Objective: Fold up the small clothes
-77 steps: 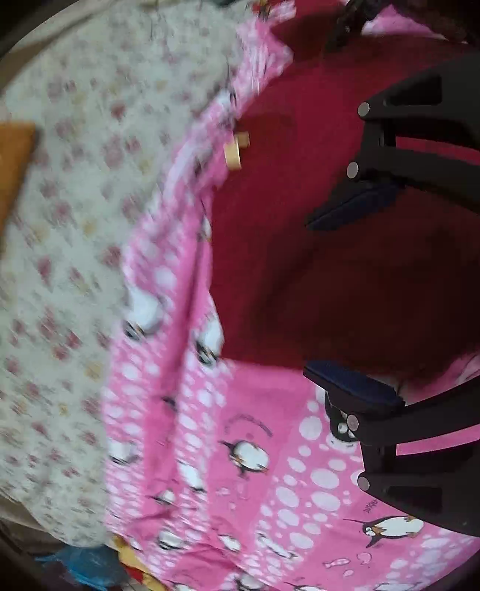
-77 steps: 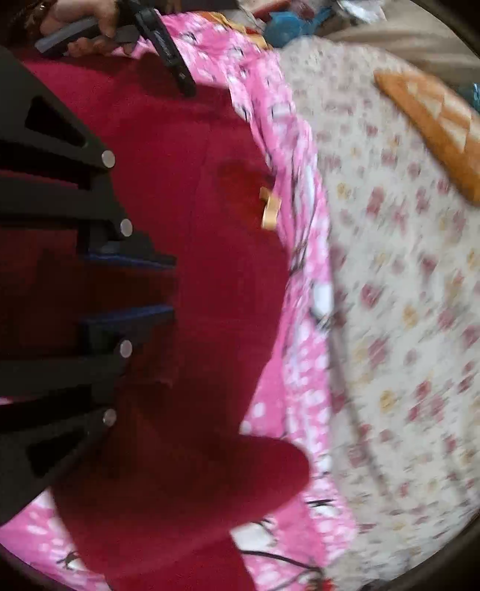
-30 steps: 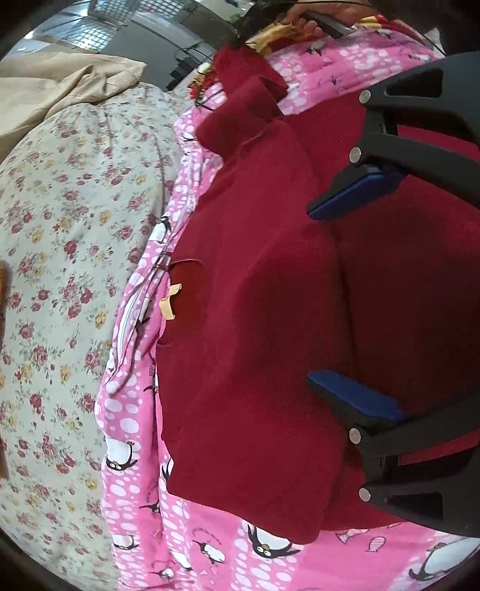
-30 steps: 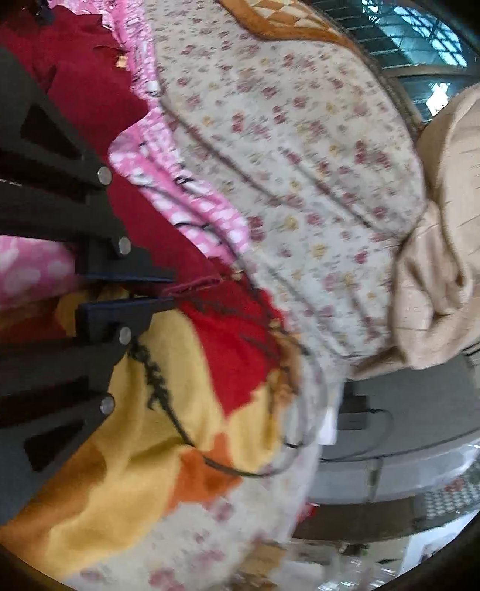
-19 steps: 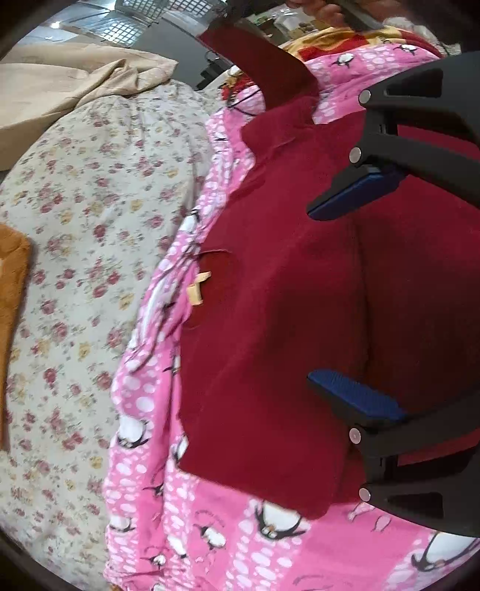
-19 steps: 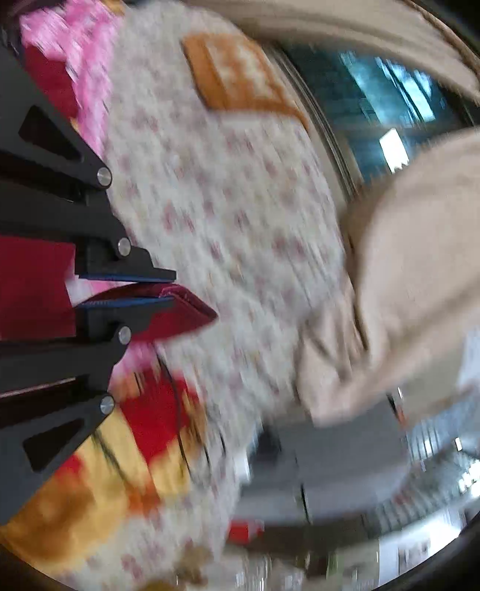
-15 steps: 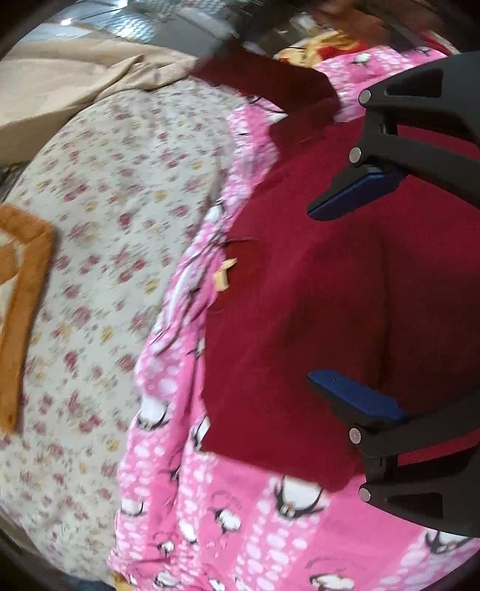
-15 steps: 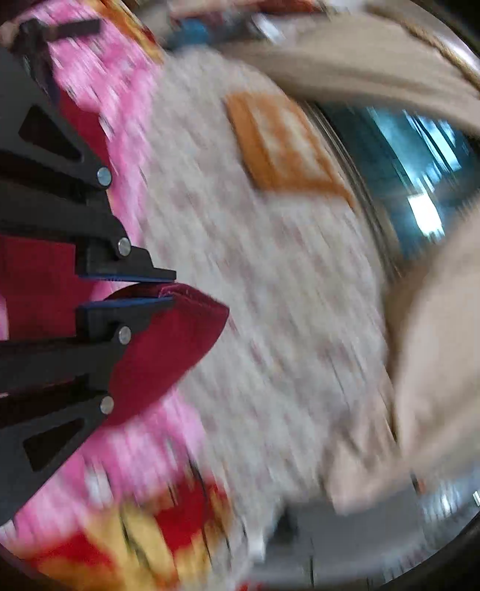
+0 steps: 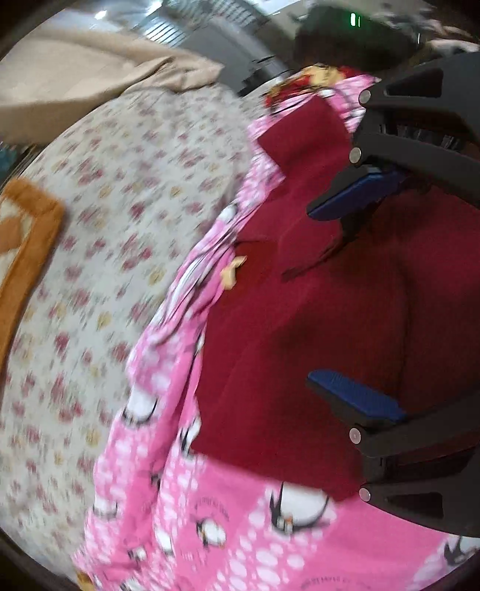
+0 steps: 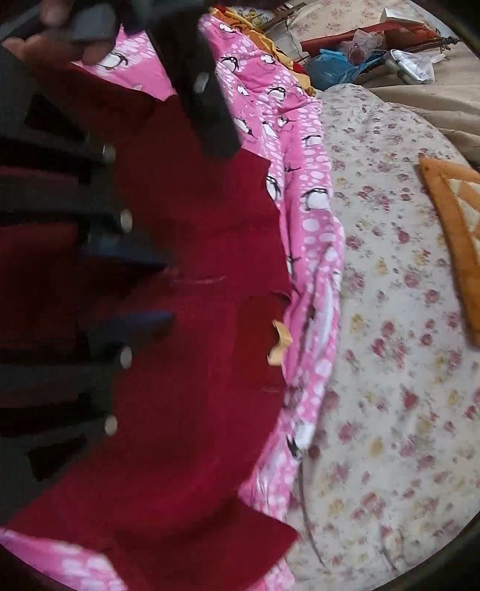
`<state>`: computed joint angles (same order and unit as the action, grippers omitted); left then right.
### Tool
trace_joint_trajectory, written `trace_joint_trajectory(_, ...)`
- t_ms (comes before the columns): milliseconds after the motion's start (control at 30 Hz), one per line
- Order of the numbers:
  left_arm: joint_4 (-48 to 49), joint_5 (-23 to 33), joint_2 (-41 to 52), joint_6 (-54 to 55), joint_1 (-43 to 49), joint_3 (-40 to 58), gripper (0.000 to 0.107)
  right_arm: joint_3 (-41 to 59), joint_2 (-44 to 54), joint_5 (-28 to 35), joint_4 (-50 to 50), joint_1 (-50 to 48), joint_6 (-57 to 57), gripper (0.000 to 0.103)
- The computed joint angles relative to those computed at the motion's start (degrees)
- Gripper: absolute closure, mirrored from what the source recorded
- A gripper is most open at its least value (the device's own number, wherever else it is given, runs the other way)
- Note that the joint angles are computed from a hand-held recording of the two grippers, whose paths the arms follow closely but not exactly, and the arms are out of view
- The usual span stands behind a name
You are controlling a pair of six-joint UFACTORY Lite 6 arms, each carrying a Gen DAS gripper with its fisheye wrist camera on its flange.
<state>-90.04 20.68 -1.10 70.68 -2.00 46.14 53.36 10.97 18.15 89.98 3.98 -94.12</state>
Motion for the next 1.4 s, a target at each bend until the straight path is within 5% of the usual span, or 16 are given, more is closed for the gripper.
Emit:
trace_joint_trajectory(200, -5.1, -0.5, 8.1, 6.4, -5.7, 4.1, 0.031, -16.9, -18.2, 3.4, -20.1, -10.9, 14.8, 0.048)
trace_joint_trajectory(300, -2.8, 2.1, 10.4, 5.4, -6.4, 6.0, 0.031, -23.5, -21.6, 5.9, -11.9, -15.9, 4.0, 0.046)
trace_joint_trajectory(467, 0.8, 7.8, 14.2, 2.6, -5.6, 9.8, 0.031, -24.4, -20.7, 1.1, -3.2, -11.1, -4.9, 0.026)
trace_joint_trajectory(600, -1.4, 14.1, 18.1, 2.0, -4.8, 13.0, 0.047, -23.7, -19.9, 0.7, -3.1, -10.3, -4.6, 0.024)
trace_joint_trajectory(833, 3.0, 5.9, 19.5, -5.4, -8.1, 15.4, 0.067, -22.6, -18.8, 0.1, -3.1, -9.1, -3.7, 0.021)
trace_joint_trajectory(967, 2.1, 3.1, 19.3, -7.8, -7.4, 14.6, 0.106, -22.4, -18.5, -0.4, -3.2, -8.5, -3.3, 0.020)
trace_joint_trajectory(1133, 0.6, 4.3, 10.7, -4.9, -5.6, 9.6, 0.107, -22.3, -18.3, -0.5, -3.2, -8.3, -3.3, 0.018)
trace_joint_trajectory(1400, 19.3, 12.1, 2.0, -12.7, 12.3, 8.2, 0.107, -22.8, -18.6, -1.3, -2.2, -7.7, -4.3, 0.015)
